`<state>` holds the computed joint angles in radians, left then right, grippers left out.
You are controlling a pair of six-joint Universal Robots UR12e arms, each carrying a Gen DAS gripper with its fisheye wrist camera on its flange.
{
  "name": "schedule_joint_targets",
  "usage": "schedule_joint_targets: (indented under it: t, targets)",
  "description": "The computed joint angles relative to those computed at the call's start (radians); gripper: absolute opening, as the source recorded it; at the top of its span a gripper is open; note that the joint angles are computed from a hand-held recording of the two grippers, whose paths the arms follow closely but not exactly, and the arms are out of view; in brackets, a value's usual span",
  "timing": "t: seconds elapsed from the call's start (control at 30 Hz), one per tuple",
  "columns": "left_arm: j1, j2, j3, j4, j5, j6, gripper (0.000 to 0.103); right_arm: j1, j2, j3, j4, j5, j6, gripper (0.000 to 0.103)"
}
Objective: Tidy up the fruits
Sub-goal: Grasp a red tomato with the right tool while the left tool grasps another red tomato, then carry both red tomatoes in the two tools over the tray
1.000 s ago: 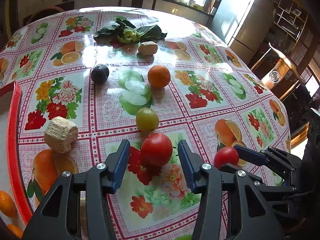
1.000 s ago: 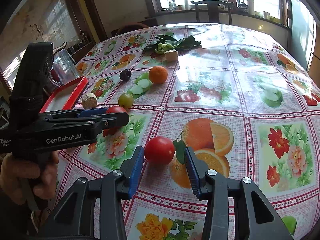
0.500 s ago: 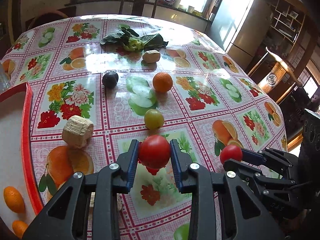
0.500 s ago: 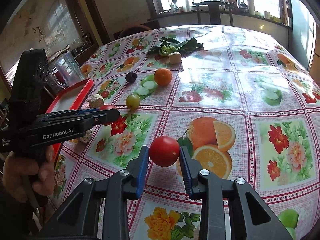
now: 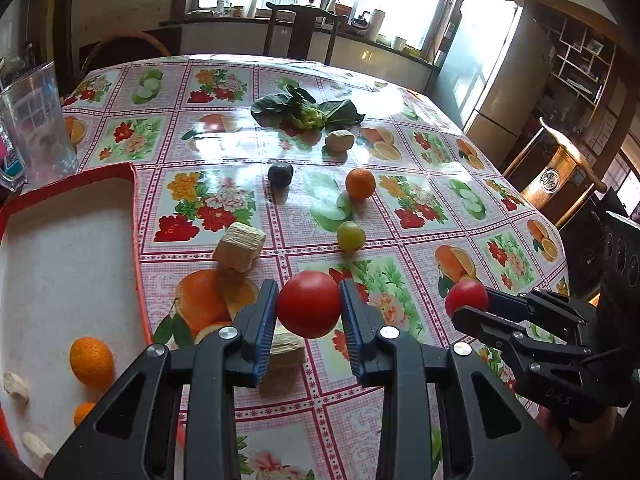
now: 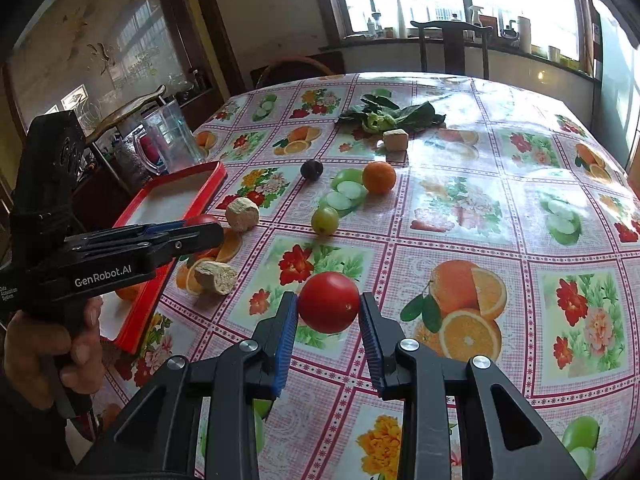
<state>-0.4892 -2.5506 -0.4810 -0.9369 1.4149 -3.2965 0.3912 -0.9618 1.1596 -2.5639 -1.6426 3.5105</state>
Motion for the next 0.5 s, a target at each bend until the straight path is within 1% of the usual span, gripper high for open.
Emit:
schedule_joint_targets:
  t: [0.23, 0.5]
  targets:
    - [0.017, 0.077, -0.143, 0.085, 0.012, -0.027, 0.029, 0.019, 0.029, -0.06, 0.023, 0.008, -0.032, 0.032]
    - [0.037, 0.138, -0.253, 0.157, 0.023, -0.053, 0.029, 0.039, 0.064, -0.135, 0.057, 0.013, -0.076, 0.032]
